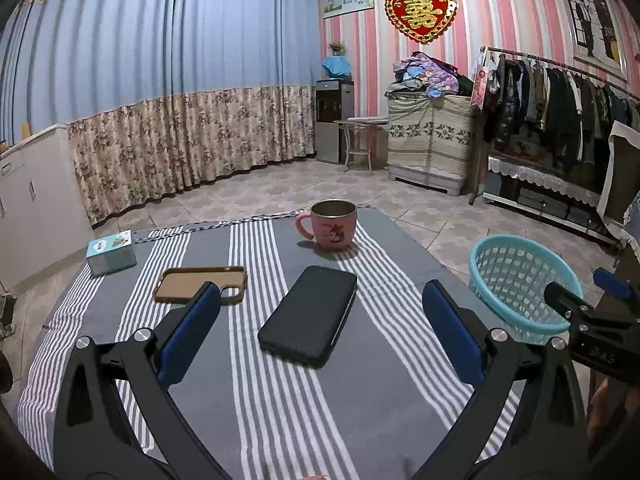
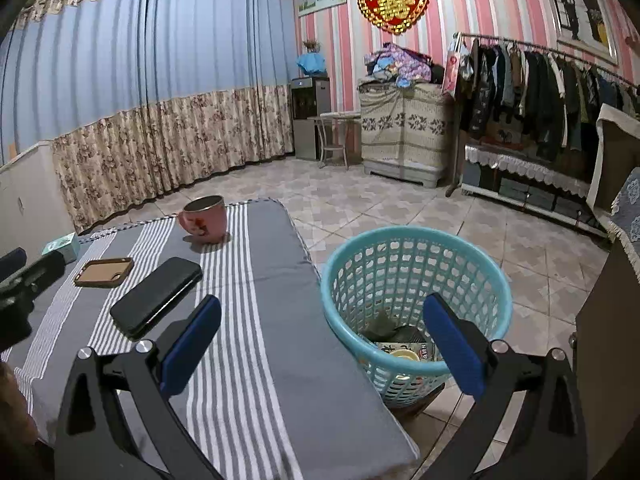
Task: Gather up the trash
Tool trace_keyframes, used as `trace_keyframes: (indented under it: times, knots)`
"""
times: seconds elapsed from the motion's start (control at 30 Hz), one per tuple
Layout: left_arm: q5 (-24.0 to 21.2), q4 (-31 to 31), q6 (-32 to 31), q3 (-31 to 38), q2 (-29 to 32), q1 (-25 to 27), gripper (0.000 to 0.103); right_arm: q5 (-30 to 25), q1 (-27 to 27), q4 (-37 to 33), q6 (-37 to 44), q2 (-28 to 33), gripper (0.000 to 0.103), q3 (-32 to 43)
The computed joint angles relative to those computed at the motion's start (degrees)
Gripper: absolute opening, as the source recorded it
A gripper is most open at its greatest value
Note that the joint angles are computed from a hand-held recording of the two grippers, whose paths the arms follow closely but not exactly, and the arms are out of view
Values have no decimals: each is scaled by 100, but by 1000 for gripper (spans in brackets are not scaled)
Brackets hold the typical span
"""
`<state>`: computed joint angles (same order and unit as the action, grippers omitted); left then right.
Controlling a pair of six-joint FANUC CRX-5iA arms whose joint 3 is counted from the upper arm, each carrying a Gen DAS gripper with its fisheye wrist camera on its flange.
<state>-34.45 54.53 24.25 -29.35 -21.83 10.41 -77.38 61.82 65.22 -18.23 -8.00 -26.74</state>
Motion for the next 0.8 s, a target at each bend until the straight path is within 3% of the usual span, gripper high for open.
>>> trace_keyframes:
  times: [0.23,0.8]
  knots:
    - [-10,303,-336,-333,-280,78,98,-688,371,96,39,108,99,70]
    - [20,80,-182,-436,-566,-150,98,-593,411,269,-233,-99,99,-192]
